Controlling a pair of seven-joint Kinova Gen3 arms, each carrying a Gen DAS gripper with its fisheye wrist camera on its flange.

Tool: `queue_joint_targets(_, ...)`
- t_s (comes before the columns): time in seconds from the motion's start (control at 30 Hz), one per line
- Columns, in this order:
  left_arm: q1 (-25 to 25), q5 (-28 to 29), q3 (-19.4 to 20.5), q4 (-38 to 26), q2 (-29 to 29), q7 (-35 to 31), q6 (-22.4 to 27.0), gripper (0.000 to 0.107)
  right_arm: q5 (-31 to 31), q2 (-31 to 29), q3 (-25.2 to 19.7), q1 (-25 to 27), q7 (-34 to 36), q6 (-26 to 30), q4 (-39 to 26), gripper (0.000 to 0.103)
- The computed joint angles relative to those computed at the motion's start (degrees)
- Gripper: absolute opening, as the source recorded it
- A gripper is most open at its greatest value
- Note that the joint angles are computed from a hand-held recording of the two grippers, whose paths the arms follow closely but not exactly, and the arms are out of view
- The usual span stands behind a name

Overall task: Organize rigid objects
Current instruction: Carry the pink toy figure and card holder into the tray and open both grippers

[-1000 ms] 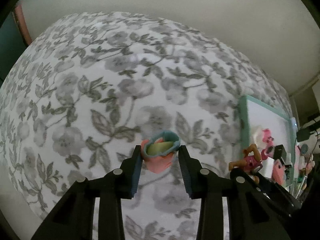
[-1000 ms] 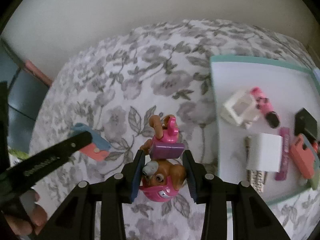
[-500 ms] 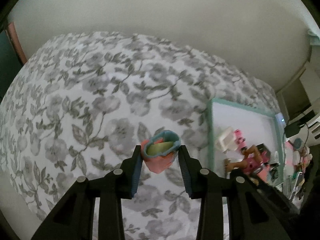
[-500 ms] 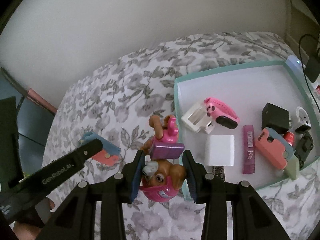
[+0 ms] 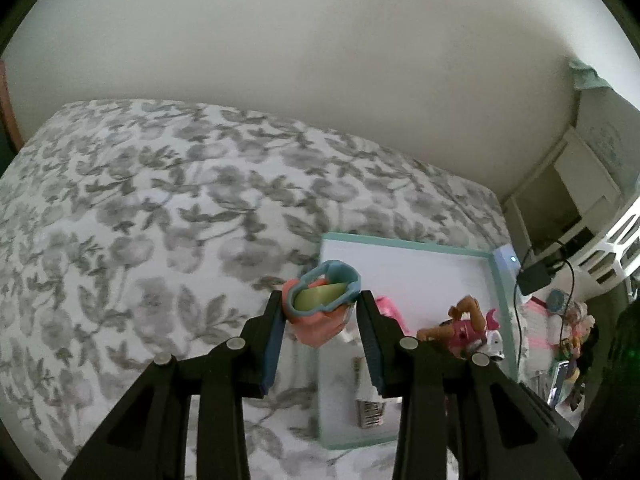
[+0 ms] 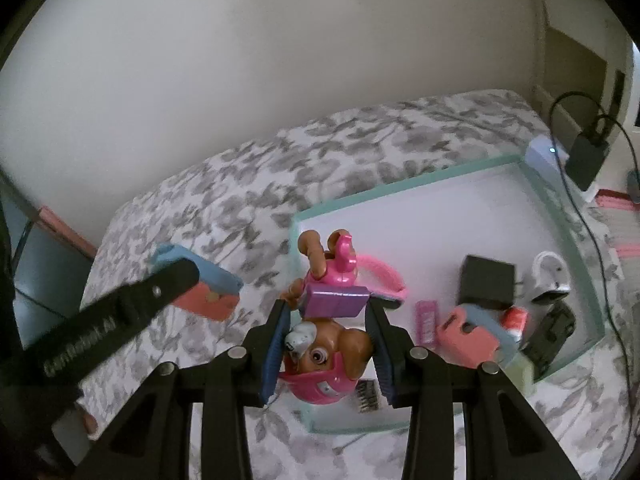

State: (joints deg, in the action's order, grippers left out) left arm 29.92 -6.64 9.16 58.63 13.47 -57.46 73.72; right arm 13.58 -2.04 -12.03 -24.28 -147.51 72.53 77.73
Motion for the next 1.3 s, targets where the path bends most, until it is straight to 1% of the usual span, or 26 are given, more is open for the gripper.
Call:
queue_joint_targets(0.23, 1.0, 2.3, 0.4, -1.4, 2.9, 0.9, -1.2, 0.038, -0.9, -0.6, 2.1, 2.9, 0.2, 0.2, 1.3, 0.042)
queue_joint_targets(0.5, 3.2, 3.4, 0.6, -2.6, 5.4, -0.2, -2.5, 0.038, 1.0, -1.5, 2.6, 5.5, -1.6, 2.2, 2.4, 0.042)
queue_joint_targets(0.63, 4.9, 2.2, 0.1, -2.9, 5.9, -1.0, -2.3, 0.037, 0.9, -2.1, 2.9, 6.8, -2.5, 2.6, 3.4, 0.042)
queue_joint_targets(0.73, 3.7, 4.7, 0.8, -1.6, 5.4, -1.9, -3.7, 0.037, 0.9, -2.1, 2.8, 7.3, -2.9, 3.0, 3.7, 0.042)
queue_joint_targets(0.83, 3.2, 6.0, 1.0, -0.8, 5.1, -2.8, -4.7, 0.036, 1.4, -1.6, 2.5, 7.2, -3.0, 3.9, 3.4, 0.042)
queue_joint_targets(0.87, 2.7, 7.1, 1.3, -0.4, 4.9, -3.3, -5.1, 0.035, 1.5, -1.6, 2.5, 7.2, -3.1, 4.2, 3.4, 0.042)
queue_joint_targets(0.9, 2.5, 7.6, 1.4, -0.2, 4.8, -3.6, -5.5, 0.031, 1.7, -1.6, 2.5, 7.1, -3.2, 4.5, 3.4, 0.042)
queue_joint_targets(0.97, 2.4, 8.1, 1.6, -0.1, 4.8, -4.2, -5.8, 0.030, 1.9, -1.8, 2.5, 7.1, -3.5, 4.6, 3.5, 0.042)
queue_joint_targets(1.13, 2.5, 8.5, 1.3, -0.4, 5.6, -4.4, -4.7, 0.030, 1.8, -1.4, 2.6, 7.0, -3.3, 5.6, 3.6, 0.042)
queue_joint_targets(1.3, 3.6, 6.3, 0.5, -1.4, 6.4, -3.4, -2.0, 0.030, 0.7, -0.5, 3.0, 7.0, -2.2, 5.7, 4.0, 0.042)
